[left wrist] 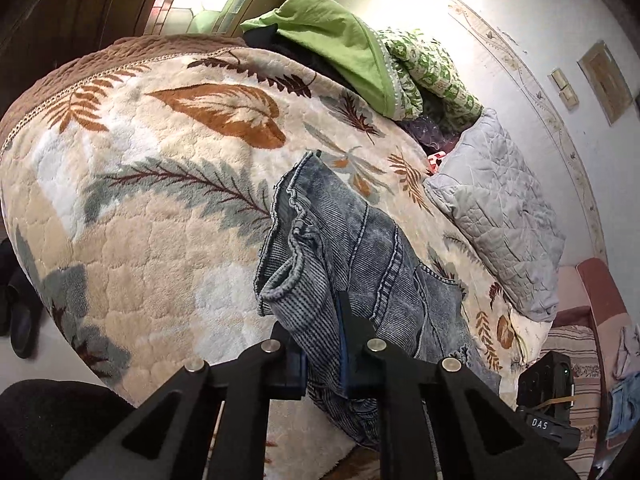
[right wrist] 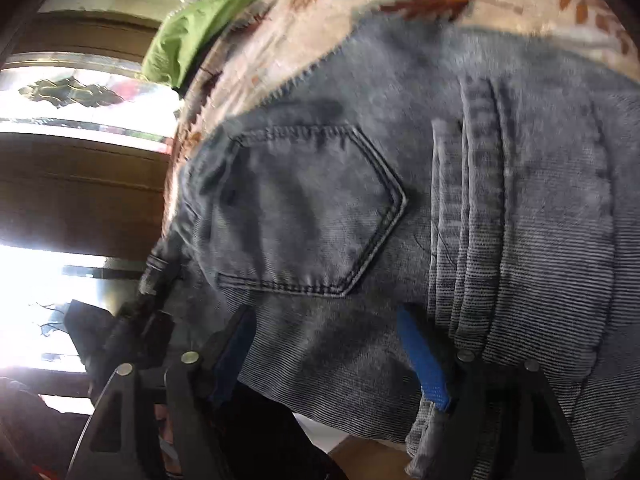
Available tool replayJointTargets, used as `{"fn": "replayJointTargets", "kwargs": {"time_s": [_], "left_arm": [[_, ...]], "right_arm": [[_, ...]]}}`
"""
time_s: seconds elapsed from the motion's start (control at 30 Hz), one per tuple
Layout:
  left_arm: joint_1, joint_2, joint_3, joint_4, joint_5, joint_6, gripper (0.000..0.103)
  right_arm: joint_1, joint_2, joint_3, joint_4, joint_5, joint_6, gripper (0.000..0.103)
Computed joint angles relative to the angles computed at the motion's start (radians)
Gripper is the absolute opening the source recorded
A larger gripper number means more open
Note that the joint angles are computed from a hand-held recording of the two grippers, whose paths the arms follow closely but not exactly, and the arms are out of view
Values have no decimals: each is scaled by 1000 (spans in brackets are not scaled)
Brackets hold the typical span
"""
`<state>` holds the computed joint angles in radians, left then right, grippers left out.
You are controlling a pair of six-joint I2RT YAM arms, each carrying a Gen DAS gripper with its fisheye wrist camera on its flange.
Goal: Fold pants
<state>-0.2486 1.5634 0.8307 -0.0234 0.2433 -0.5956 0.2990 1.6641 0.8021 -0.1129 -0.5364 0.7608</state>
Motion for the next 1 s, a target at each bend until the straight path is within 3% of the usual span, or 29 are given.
{"fn": "replayJointTargets", "kwargs": {"time_s": [0.13, 0.33, 0.53, 0.63, 0.7, 0.83, 1.0], "left_arm": [[-83, -55, 43, -54, -115, 56, 11], [-290, -109, 123, -103, -319, 146, 10], [-511, -81, 236, -155, -467, 236, 9], [-624, -28, 301, -177, -531, 266, 9], [-688, 21, 339, -182, -552, 282, 9], [-794, 165, 440, -204, -579, 302, 9], [-887, 422, 608, -321, -555, 329, 9]], "right_arm": [[-49, -199, -131, 98, -14, 28, 76], [-277, -586, -354, -34, -25, -73, 76], [-686, -803, -484, -197, -244, -244, 76], [-891, -834, -500, -301, -364, -375, 76], [-966, -815, -514, -290, -414, -404, 76], [-1165, -710, -528, -360, -529, -594, 76], [-1311, -567, -512, -398, -627, -743, 76]]}}
